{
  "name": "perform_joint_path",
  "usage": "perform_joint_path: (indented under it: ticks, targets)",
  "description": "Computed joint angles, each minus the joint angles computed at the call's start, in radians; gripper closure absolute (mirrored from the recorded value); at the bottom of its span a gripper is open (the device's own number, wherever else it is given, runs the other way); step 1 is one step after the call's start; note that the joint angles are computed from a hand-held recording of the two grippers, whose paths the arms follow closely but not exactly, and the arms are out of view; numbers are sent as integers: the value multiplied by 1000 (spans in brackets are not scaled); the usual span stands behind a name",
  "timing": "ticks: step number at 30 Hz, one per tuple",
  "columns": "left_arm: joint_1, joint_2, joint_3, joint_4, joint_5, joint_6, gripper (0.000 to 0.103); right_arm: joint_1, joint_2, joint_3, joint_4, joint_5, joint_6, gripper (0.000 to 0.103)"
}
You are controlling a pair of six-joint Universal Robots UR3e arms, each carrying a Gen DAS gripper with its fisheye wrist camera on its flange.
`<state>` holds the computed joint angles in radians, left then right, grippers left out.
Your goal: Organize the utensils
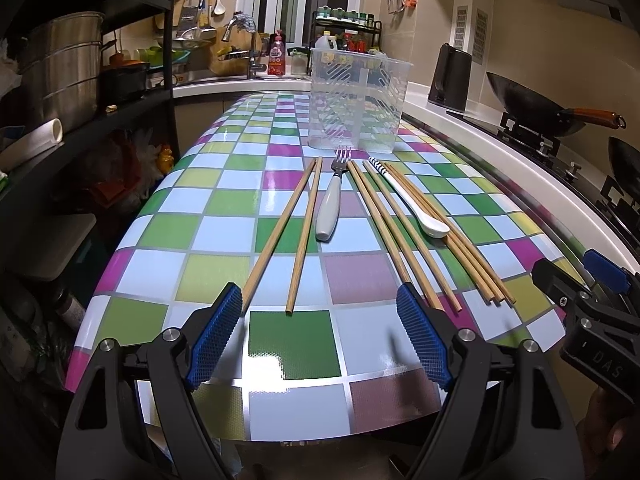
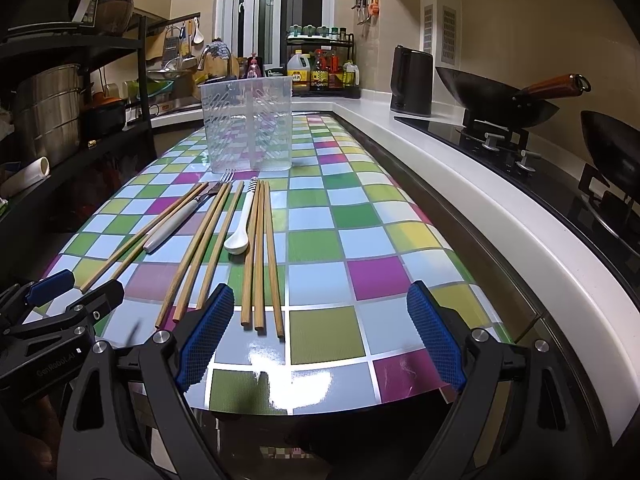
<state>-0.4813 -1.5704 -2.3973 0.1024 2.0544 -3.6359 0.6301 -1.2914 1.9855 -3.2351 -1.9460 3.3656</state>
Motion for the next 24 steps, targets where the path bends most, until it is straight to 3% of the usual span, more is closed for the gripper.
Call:
perform_joint_path:
  ticks: [24]
  targets:
    - [-9,-6,-6,57,-15,33,26,9,-7,-10,10,-10,-11,16]
